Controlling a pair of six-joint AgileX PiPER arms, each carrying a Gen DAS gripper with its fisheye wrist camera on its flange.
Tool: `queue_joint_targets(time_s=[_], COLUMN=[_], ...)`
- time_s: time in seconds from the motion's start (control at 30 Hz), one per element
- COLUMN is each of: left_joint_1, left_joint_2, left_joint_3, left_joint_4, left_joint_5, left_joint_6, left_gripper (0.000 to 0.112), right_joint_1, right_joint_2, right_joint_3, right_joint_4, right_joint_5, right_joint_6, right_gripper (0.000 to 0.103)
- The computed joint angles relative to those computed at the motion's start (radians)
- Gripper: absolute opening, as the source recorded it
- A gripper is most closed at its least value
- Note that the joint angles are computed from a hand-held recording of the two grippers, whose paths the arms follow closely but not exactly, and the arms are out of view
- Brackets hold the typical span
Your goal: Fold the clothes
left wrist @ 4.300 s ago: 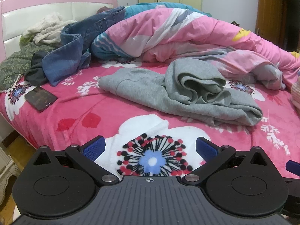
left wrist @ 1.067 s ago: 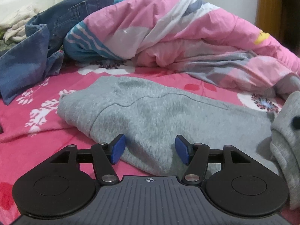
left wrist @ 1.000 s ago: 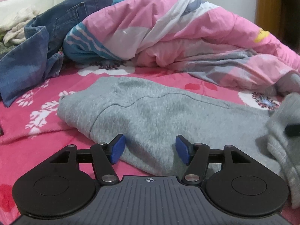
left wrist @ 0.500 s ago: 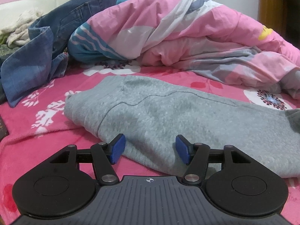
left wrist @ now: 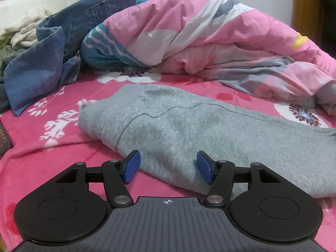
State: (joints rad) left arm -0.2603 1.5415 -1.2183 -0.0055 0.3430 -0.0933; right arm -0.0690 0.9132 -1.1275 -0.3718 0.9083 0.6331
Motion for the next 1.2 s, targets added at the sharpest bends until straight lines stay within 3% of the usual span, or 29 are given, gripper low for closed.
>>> queue_joint_targets(time_s=[0.07, 0.2, 0.4, 0.6, 0.67, 0.77, 0.9, 0.93, 1.0, 1.13, 1.2], left_joint_1=[0.005, 0.015, 0.075, 0.109, 0.115, 0.118, 0.112, 0.110, 0.110, 0.139, 0.167], left_joint_2=[0.001, 0.010, 0.048, 0.053, 0.051, 0.050, 0.048, 0.048, 0.046, 0.036, 0.011], left_joint_3=[-0.002, -0.014, -0.068, -0.076, -0.073, -0.071, -0.068, -0.066, -0.061, -0.051, -0.026], left_joint_4=[-0.007, -0.033, -0.244, -0.343, -0.361, -0.371, -0.356, -0.352, -0.358, -0.466, -0.591], left_joint_5=[0.004, 0.023, 0.115, 0.143, 0.144, 0.145, 0.138, 0.133, 0.124, 0.126, 0.115], left_joint_6=[0.007, 0.049, 0.254, 0.386, 0.414, 0.429, 0.414, 0.412, 0.419, 0.496, 0.595], left_gripper=[0.059, 0.059, 0.059, 0.059, 0.059, 0.059, 0.059, 0.059, 0.059, 0.059, 0.058], right_joint_1=[0.105, 0.227, 0.318, 0.311, 0.283, 0.254, 0.252, 0.254, 0.257, 0.253, 0.255], right_joint_2=[0.075, 0.330, 0.723, 0.936, 0.958, 0.963, 0.959, 0.962, 0.965, 0.902, 0.835], right_joint_3=[-0.051, -0.197, -0.420, -0.544, -0.541, -0.559, -0.575, -0.584, -0.594, -0.535, -0.485], right_joint_4=[0.017, 0.193, 0.216, 0.204, 0.269, 0.373, 0.415, 0.421, 0.431, 0.476, 0.508], right_joint_5=[-0.054, -0.154, -0.157, -0.191, -0.228, -0.205, -0.157, -0.148, -0.136, -0.164, -0.187], right_joint_6=[-0.088, -0.393, -0.593, -0.668, -0.721, -0.798, -0.860, -0.863, -0.870, -0.888, -0.896], right_gripper=[0.063, 0.063, 0.059, 0.058, 0.058, 0.051, 0.030, 0.019, 0.007, 0.004, 0.004])
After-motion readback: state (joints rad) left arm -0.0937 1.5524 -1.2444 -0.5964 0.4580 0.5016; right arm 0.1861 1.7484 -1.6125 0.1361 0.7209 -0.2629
